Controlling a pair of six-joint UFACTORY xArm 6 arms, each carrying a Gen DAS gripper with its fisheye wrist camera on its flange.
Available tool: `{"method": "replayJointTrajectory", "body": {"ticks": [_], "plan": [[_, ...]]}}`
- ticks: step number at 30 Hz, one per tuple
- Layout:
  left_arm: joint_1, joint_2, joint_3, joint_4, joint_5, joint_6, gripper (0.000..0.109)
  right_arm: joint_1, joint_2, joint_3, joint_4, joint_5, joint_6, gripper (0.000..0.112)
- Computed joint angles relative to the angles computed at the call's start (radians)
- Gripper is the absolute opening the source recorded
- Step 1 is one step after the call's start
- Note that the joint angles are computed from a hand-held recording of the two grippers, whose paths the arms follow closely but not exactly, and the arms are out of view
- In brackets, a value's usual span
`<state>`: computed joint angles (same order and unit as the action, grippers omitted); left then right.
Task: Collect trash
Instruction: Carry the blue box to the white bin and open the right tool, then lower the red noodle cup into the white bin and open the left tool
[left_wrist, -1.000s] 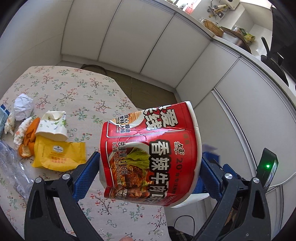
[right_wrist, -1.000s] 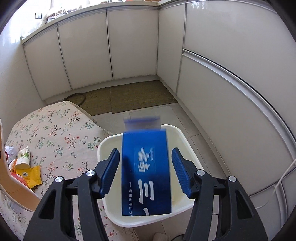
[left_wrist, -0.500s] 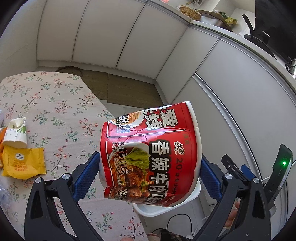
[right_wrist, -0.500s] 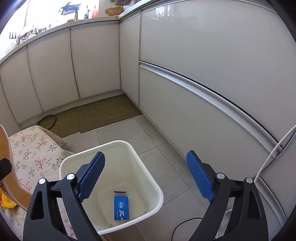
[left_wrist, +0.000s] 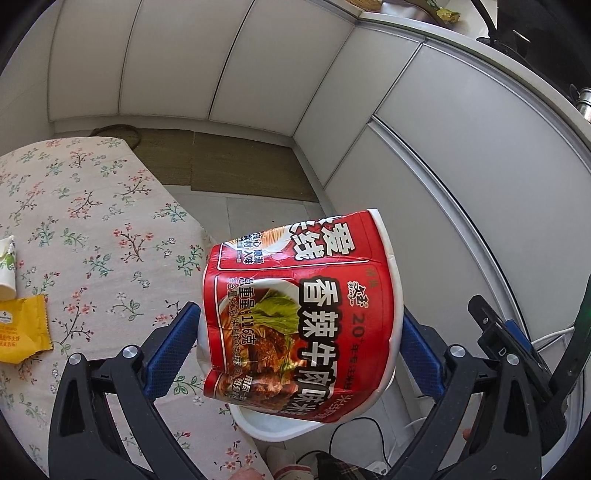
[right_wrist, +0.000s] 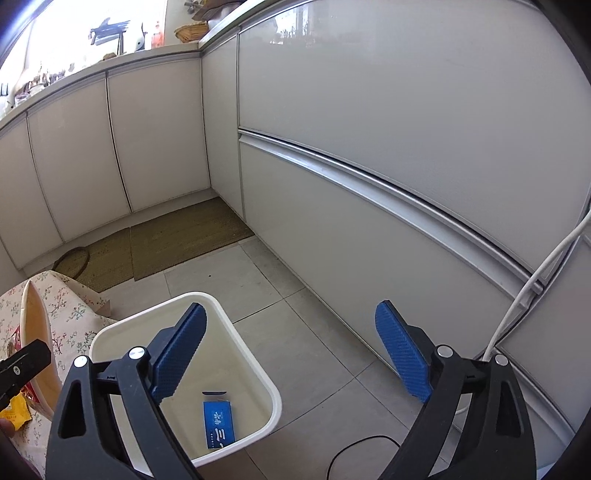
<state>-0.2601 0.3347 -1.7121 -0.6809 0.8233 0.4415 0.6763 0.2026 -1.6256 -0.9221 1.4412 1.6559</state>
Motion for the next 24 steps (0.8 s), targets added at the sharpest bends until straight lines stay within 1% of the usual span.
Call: {"method": "replayJointTrajectory", "body": {"ticks": [5,7,13,16,17,18,20,24], "plan": [[0.001,-0.002,-0.003,0.006,0.011,-0.004,0.096,0.009,0.007,-0.009,-0.013,0.007,-0.004,0.092],[0.001,-0.005,-0.003,-0.006,0.016,0.001,0.096,0.015,0.008,-0.011,-0.021,0.015,-0.003,0.094],[0.055,0.055,-0.08,-0.182,0.158,0.003,0.096,0.02,-0.005,0.005,-0.024,0.023,0.016,0.095],[0.075,0.092,-0.127,-0.232,0.224,-0.021,0.096,0.02,-0.015,0.017,-0.021,0.02,0.026,0.095],[0.077,0.106,-0.146,-0.228,0.243,-0.037,0.096,0.02,-0.015,0.018,-0.018,0.019,0.025,0.095],[0.074,0.107,-0.145,-0.217,0.237,-0.041,0.096,0.021,-0.015,0.018,-0.016,0.018,0.024,0.095],[0.057,0.092,-0.119,-0.183,0.193,-0.026,0.096,0.02,-0.012,0.014,-0.015,0.014,0.014,0.095],[0.041,0.088,-0.121,-0.16,0.178,-0.009,0.096,0.01,-0.018,0.021,-0.008,0.005,0.013,0.095]]}}
